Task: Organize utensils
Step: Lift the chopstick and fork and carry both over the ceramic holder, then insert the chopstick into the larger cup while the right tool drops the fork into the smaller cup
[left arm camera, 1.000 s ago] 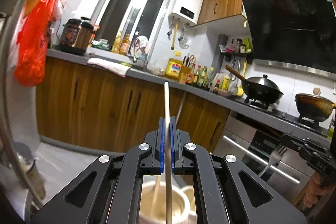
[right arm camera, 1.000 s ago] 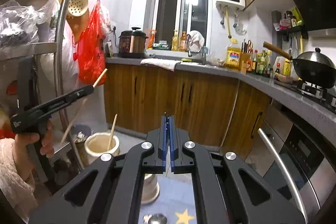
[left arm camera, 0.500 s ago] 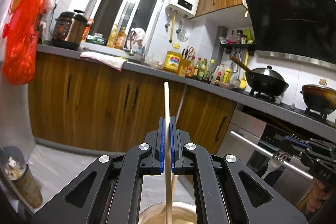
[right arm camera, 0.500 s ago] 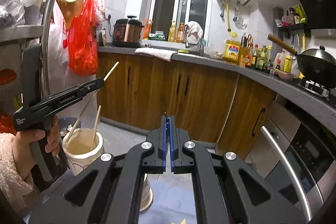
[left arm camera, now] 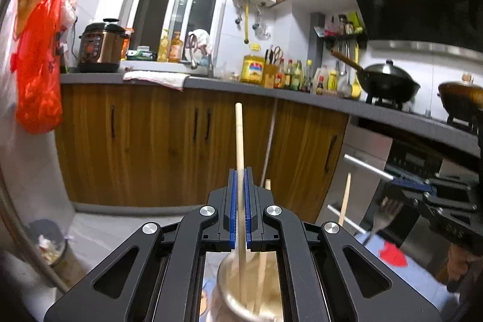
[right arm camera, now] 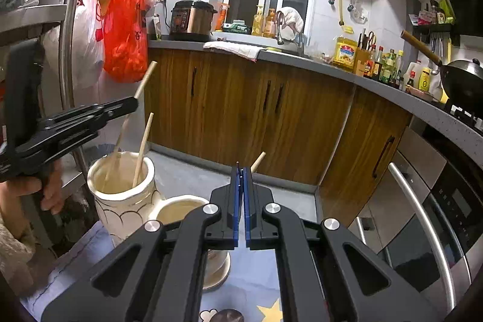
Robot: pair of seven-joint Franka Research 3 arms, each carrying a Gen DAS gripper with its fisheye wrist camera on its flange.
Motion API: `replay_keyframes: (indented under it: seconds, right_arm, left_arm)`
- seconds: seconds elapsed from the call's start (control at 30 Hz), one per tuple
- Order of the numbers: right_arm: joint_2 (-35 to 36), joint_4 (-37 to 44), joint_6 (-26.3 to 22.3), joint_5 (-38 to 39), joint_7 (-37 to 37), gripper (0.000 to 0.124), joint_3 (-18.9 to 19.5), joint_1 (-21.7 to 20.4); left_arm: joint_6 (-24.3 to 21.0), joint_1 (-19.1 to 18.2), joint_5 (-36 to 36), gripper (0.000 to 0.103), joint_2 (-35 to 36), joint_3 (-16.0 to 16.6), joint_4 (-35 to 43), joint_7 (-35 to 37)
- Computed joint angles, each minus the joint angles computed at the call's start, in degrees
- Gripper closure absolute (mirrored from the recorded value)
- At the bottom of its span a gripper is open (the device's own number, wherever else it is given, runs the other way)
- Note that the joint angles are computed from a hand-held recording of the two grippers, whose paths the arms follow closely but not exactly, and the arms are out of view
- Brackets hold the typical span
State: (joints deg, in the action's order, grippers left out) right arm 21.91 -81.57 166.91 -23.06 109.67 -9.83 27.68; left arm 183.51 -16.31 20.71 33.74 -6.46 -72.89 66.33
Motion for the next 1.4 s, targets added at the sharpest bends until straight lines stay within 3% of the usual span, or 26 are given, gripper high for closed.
replay_keyframes:
  seconds: [0.07, 0.3, 0.57, 0.6, 0.7, 0.9, 1.2, 1.3, 1.37, 1.4]
  right_arm:
    - [0.53, 0.62, -0.63, 0.55, -0.49, 0.122, 0.41, -0.20]
    - [2.75, 3.33, -3.86, 2.22, -0.06, 0.122, 0.60, -0.44]
    - [3.80, 4.19, -4.19, 2.82, 2.11, 0.121, -0.06, -0.39]
    - [4.06, 4.52, -4.46, 2.71, 2.49, 0.121, -0.22, -0.28]
    - [4.57, 5.14, -4.97, 2.42, 3.95, 0.121, -0.64, -0.13]
    - [4.83, 5.44, -5.94, 2.27, 6.11, 0.120, -0.76, -0.43]
    - [4.04, 4.23, -6.07, 1.79, 6.73, 0.118, -0.08, -0.96]
    - [3.44, 3.25, -5.53, 2.58, 6.18, 0.101, 0.70, -1.43]
    - [2.98, 2.53, -4.96, 2.52, 6.47, 0.091, 0.56, -1.21]
    - [2.58, 1.96, -4.57, 2.29, 6.74, 0.088, 0.38, -1.03]
  left_arm:
    - [-1.54, 1.87, -0.17, 0.098, -1.07, -2.65, -1.40, 1.41]
    - [-2.46, 4.28, -1.26, 0.098, -4.44, -5.28, -7.21, 3.88]
    - [-6.26, 3.54, -1.37, 0.098, -4.72, -4.82, -8.10, 6.21]
    - [-5.76, 2.78, -1.07, 0.098, -4.80, -3.74, -8.30, 5.75]
    - [-5.43, 3.71, -1.59, 0.098, -5.03, -4.87, -8.93, 6.80]
    - [-5.18, 3.23, -1.81, 0.098, -5.25, -4.10, -9.24, 6.65]
    - [-5.41, 1.17, 0.23, 0.098, -5.60, -1.04, -9.21, 4.73]
    - [-5.74, 1.81, 0.26, 0.098, -5.50, -1.98, -8.90, 5.10]
    - [-5.63, 2.04, 0.13, 0.089, -5.46, -2.43, -8.96, 5.29]
    - [-5.27, 2.43, -0.16, 0.078, -5.47, -3.11, -9.18, 5.58]
